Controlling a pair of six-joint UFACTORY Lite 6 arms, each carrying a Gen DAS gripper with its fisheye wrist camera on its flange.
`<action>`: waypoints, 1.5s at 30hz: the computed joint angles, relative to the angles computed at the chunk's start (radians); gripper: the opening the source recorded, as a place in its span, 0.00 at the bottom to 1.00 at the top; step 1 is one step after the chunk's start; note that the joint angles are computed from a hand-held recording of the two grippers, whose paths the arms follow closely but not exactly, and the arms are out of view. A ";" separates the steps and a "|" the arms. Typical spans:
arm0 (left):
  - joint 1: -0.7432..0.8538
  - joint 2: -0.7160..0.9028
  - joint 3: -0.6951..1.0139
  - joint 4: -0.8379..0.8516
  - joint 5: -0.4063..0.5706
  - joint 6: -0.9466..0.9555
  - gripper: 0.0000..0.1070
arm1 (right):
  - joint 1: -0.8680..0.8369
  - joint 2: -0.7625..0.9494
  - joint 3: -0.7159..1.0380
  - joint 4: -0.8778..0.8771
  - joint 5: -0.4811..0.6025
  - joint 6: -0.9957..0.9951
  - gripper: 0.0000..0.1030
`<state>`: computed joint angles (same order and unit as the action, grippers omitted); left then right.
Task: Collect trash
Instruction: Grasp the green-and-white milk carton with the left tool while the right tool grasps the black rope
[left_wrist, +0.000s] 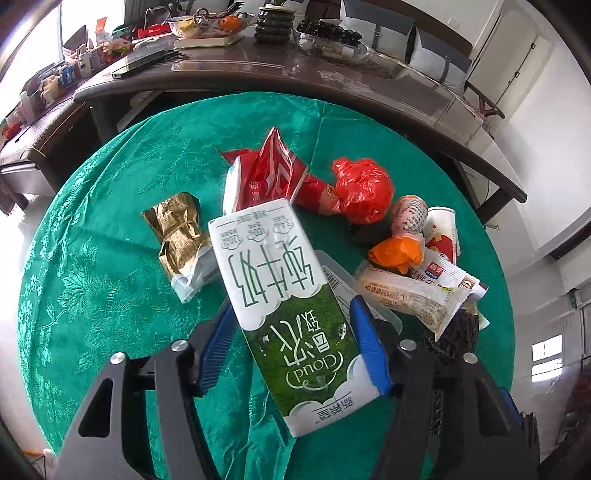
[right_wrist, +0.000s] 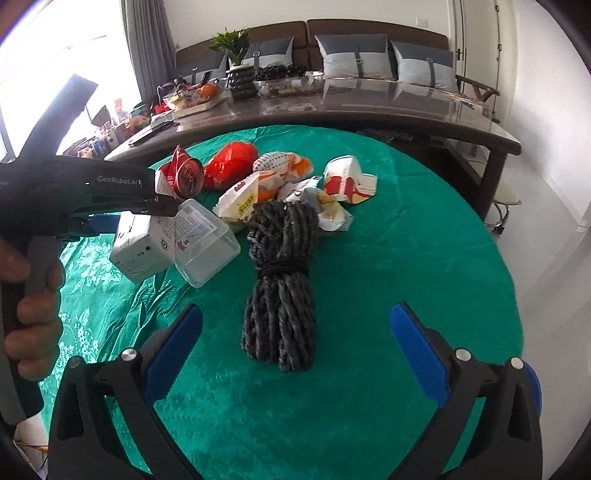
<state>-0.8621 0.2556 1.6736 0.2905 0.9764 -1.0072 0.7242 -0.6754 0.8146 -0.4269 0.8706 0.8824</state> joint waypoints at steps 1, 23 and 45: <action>0.007 -0.010 -0.012 -0.011 -0.013 0.015 0.53 | -0.013 0.032 0.014 0.015 -0.014 -0.022 0.92; -0.327 -0.710 -0.709 0.082 -0.036 0.064 0.48 | 0.590 -0.177 -0.073 -0.135 0.337 0.516 0.39; -0.340 -0.668 -0.898 0.295 -0.144 -0.120 0.93 | 0.625 -0.068 -0.162 -0.209 0.338 0.595 0.86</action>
<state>-1.2023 -0.4127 0.7751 0.5852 0.8322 -1.1276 1.3492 -0.7431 0.6530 -0.6354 1.2082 1.4778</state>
